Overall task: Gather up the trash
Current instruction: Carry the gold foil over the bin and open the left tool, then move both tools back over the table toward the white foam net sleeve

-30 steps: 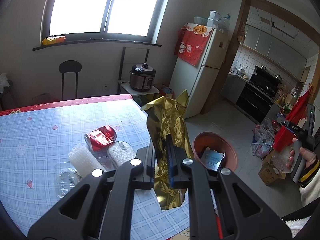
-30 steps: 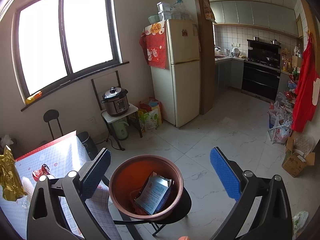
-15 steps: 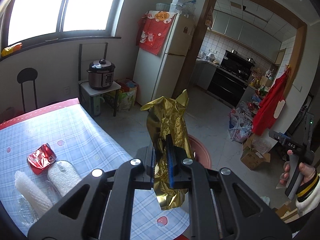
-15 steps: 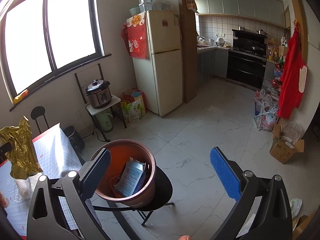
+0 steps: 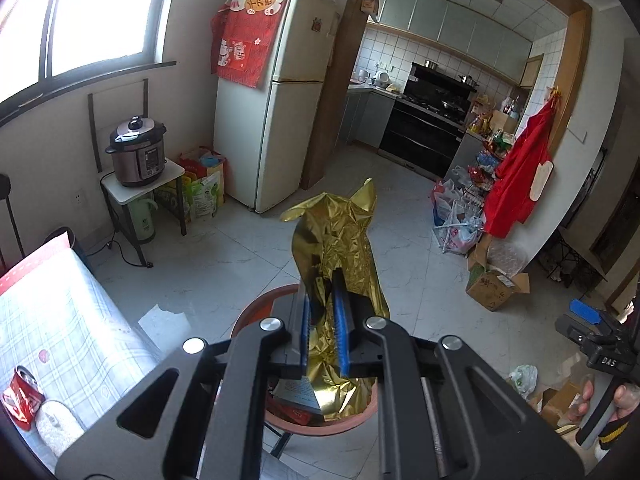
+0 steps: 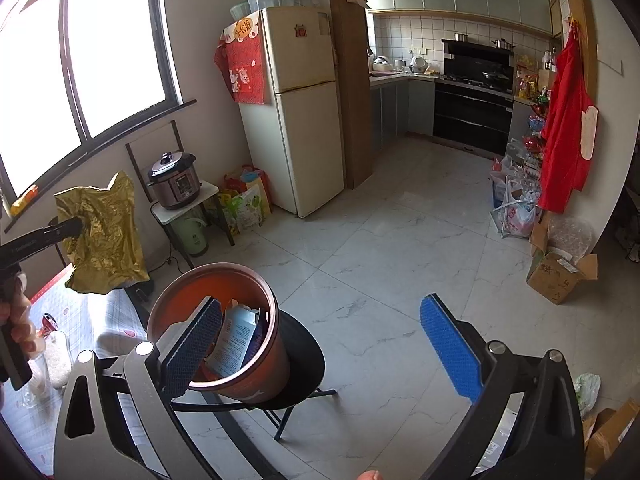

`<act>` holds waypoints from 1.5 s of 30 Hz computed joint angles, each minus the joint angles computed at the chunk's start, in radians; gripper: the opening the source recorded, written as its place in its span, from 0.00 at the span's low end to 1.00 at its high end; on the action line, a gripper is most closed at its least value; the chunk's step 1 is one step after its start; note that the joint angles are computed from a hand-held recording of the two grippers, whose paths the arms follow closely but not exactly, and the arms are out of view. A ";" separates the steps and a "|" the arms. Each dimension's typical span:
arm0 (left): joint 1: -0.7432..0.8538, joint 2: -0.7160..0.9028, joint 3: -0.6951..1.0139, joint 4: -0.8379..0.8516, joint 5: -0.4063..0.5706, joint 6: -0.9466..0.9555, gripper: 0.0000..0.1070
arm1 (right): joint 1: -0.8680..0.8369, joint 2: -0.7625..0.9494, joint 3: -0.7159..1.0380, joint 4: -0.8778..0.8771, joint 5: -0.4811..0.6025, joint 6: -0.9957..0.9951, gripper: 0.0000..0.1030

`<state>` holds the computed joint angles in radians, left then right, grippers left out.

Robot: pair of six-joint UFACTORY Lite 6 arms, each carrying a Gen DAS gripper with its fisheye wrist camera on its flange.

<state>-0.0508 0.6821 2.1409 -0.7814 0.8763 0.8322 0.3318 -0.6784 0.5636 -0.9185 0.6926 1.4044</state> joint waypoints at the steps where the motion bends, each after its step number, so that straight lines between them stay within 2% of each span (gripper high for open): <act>1: -0.017 0.029 0.045 0.024 0.002 -0.023 0.16 | -0.001 -0.005 -0.003 0.002 0.003 -0.002 0.95; 2: -0.033 0.053 0.085 0.047 0.000 -0.046 0.35 | -0.003 -0.010 -0.004 0.005 0.007 -0.005 0.95; 3: -0.044 0.060 0.097 0.055 -0.015 -0.052 0.61 | -0.007 -0.021 -0.009 0.009 0.009 -0.013 0.95; 4: -0.047 0.040 0.066 0.030 -0.040 -0.027 0.68 | -0.008 -0.026 -0.010 0.010 0.011 -0.015 0.95; 7: -0.039 -0.007 0.011 0.006 -0.066 -0.003 0.71 | -0.001 -0.041 -0.010 0.013 0.018 -0.017 0.95; 8: -0.034 -0.030 -0.019 0.010 -0.073 -0.006 0.80 | 0.016 -0.038 -0.007 0.005 0.027 -0.001 0.95; 10: -0.006 -0.091 -0.101 -0.026 -0.084 0.035 0.83 | 0.030 -0.031 -0.003 -0.002 0.022 0.013 0.95; 11: 0.012 -0.112 -0.126 -0.033 -0.074 0.045 0.90 | 0.036 -0.023 0.001 -0.008 0.015 0.022 0.95; 21: 0.271 -0.325 -0.339 0.009 -0.032 0.049 0.91 | 0.094 0.152 0.104 -0.096 -0.110 0.119 0.95; 31: 0.741 -0.434 -0.398 0.005 0.034 0.049 0.91 | 0.141 0.422 0.282 -0.287 -0.254 0.297 0.95; 39: 1.090 -0.331 -0.361 0.014 0.116 0.125 0.91 | 0.287 0.754 0.561 -0.287 -0.307 0.324 0.95; 45: 1.203 -0.155 -0.241 0.022 0.205 0.156 0.91 | 0.422 1.016 0.899 -0.104 -0.231 0.143 0.95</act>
<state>1.1518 0.5276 1.8996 -0.7591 1.0814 0.9883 0.7539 0.3375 1.4624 -1.0221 0.4611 1.5477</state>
